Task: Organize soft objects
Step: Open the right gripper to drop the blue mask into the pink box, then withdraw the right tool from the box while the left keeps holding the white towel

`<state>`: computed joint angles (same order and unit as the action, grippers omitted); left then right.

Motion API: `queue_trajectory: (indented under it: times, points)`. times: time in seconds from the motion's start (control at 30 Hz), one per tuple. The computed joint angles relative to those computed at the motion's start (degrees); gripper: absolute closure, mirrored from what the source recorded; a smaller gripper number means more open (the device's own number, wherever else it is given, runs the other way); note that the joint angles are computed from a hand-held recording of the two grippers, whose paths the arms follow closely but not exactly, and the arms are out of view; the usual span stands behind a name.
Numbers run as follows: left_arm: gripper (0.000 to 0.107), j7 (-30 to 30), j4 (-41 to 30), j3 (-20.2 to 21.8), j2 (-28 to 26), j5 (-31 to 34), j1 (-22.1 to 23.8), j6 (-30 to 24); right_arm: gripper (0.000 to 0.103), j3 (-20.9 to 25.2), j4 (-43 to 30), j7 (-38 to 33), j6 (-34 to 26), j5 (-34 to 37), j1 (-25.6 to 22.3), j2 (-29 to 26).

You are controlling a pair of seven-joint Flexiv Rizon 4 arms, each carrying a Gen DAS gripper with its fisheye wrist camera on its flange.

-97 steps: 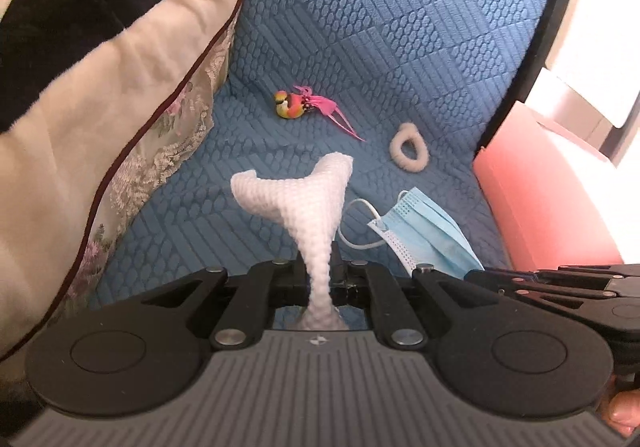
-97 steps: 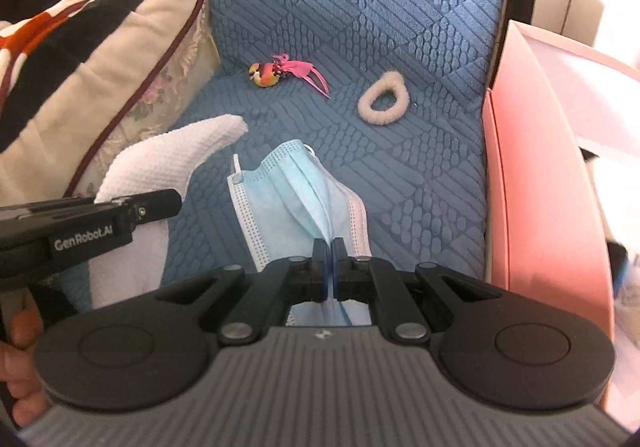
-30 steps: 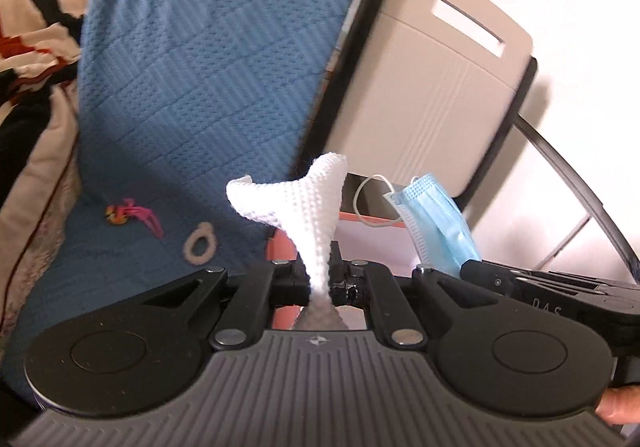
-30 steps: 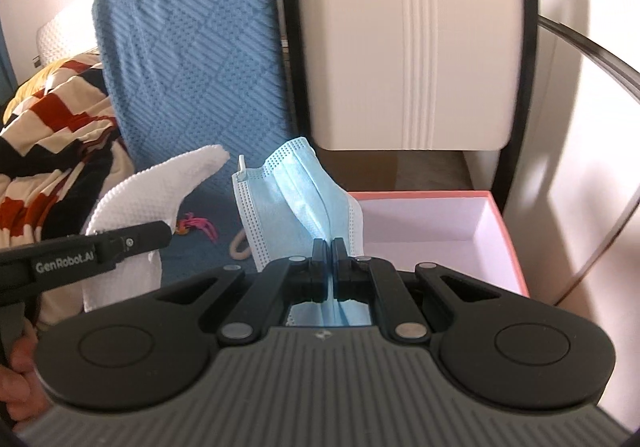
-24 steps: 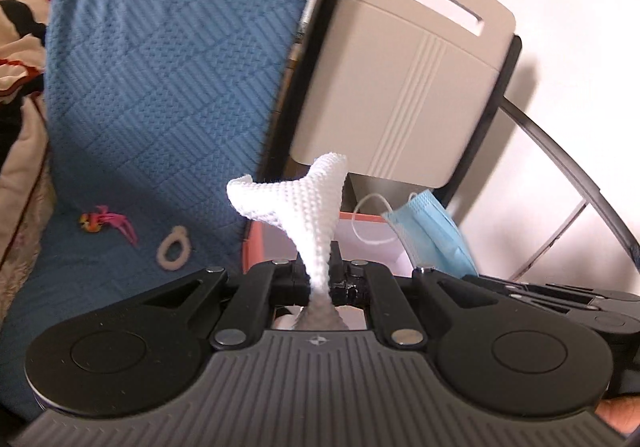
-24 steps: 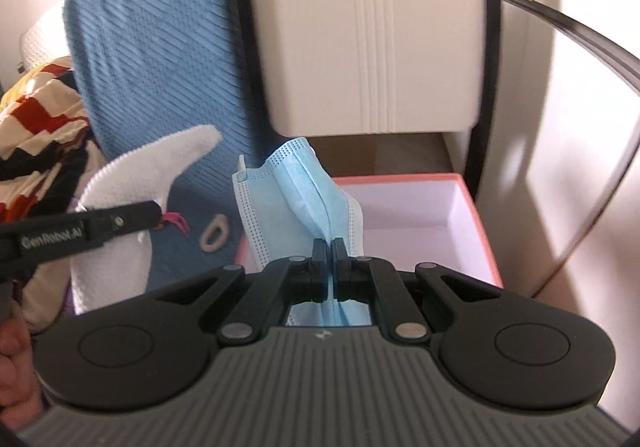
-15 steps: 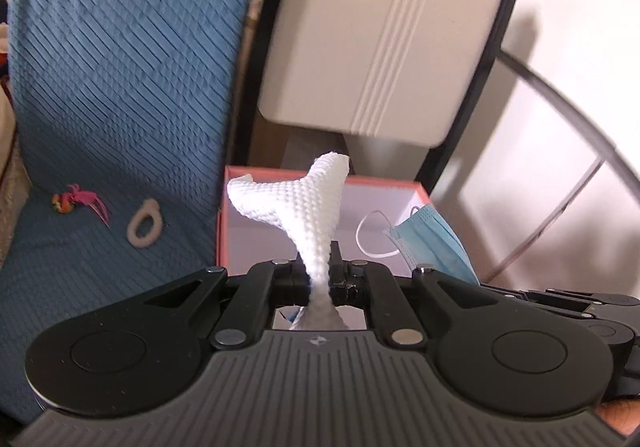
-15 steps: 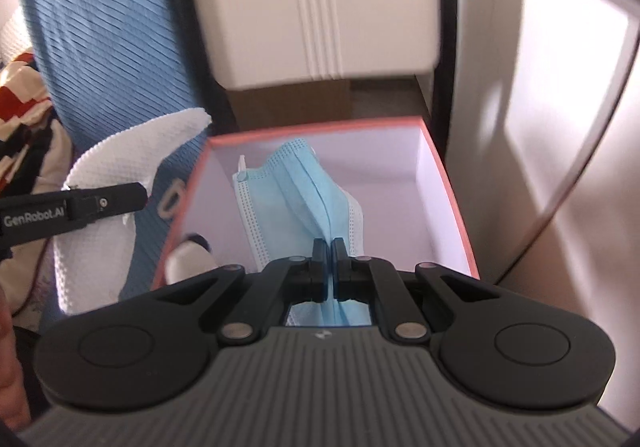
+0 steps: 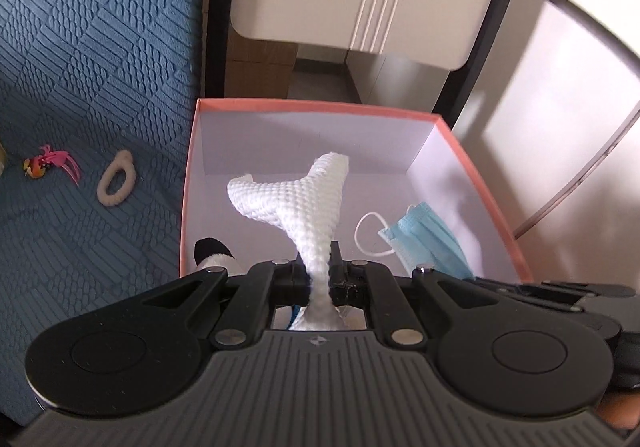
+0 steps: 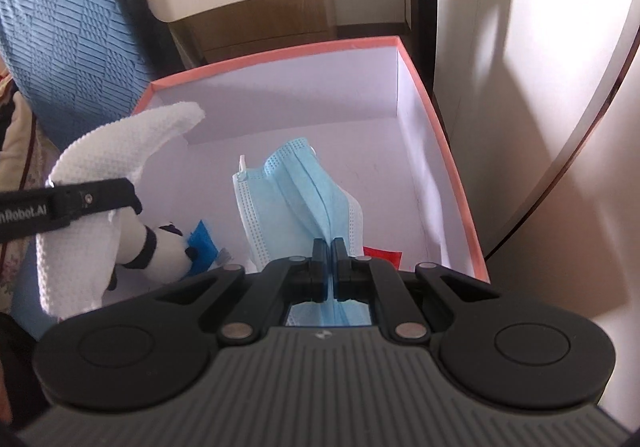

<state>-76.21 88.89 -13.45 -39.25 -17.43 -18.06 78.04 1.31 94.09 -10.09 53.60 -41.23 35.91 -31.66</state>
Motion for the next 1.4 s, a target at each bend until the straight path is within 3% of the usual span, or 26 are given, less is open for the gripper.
queue_trajectory:
  times: [0.23,0.27,0.3,0.37,0.4,0.43,0.6,0.77,1.0,1.23,1.4]
  points:
    - [0.096,-0.31,-0.92,0.19,-0.81,-0.14,-0.19,-0.99,0.094,-0.82,1.38,2.6,0.8,-1.33,0.52,0.87]
    - [0.089,-1.43,-1.45,1.61,-0.66,0.23,-1.03,-2.35,0.094,-0.71,1.38,2.82,-0.05,-1.35,0.55,1.08]
    - [0.072,-2.02,-1.87,2.35,-0.56,0.57,-1.41,-3.6,0.091,-0.32,0.96,2.54,-1.15,-0.87,0.45,1.06]
    - [0.055,-1.77,-0.8,1.55,-0.02,0.44,-0.67,-2.77,0.078,0.15,0.0,2.48,-2.68,-0.1,0.38,0.79]
    - [0.055,-0.92,0.43,0.22,0.42,-0.01,0.29,-1.08,0.065,0.06,0.18,3.13,-2.72,-0.47,0.55,1.09]
    - [0.055,-0.08,1.39,-0.84,0.91,-0.36,1.12,-0.14,0.06,-0.08,0.35,3.7,-2.92,-1.07,0.79,1.4]
    - [0.054,3.34,5.27,-5.13,3.56,-2.63,4.5,3.54,0.061,0.34,-0.08,5.2,-4.56,-3.05,1.61,2.69]
    - [0.055,8.08,10.24,-11.18,7.04,-4.86,9.4,8.87,0.061,0.76,-1.08,7.37,-6.43,-5.55,2.8,3.9]
    - [0.055,13.17,17.16,-24.52,10.98,-5.63,21.35,15.78,0.061,1.23,-4.11,9.35,-9.77,-8.98,5.08,4.04]
    - [0.055,11.22,22.6,-37.82,11.47,-0.2,35.68,20.65,0.061,1.4,-8.93,8.39,-13.67,-10.34,7.6,2.33]
    - [0.055,8.68,25.08,-44.11,11.37,4.73,44.47,22.64,0.061,1.06,-11.34,8.23,-14.45,-11.7,9.41,1.13]
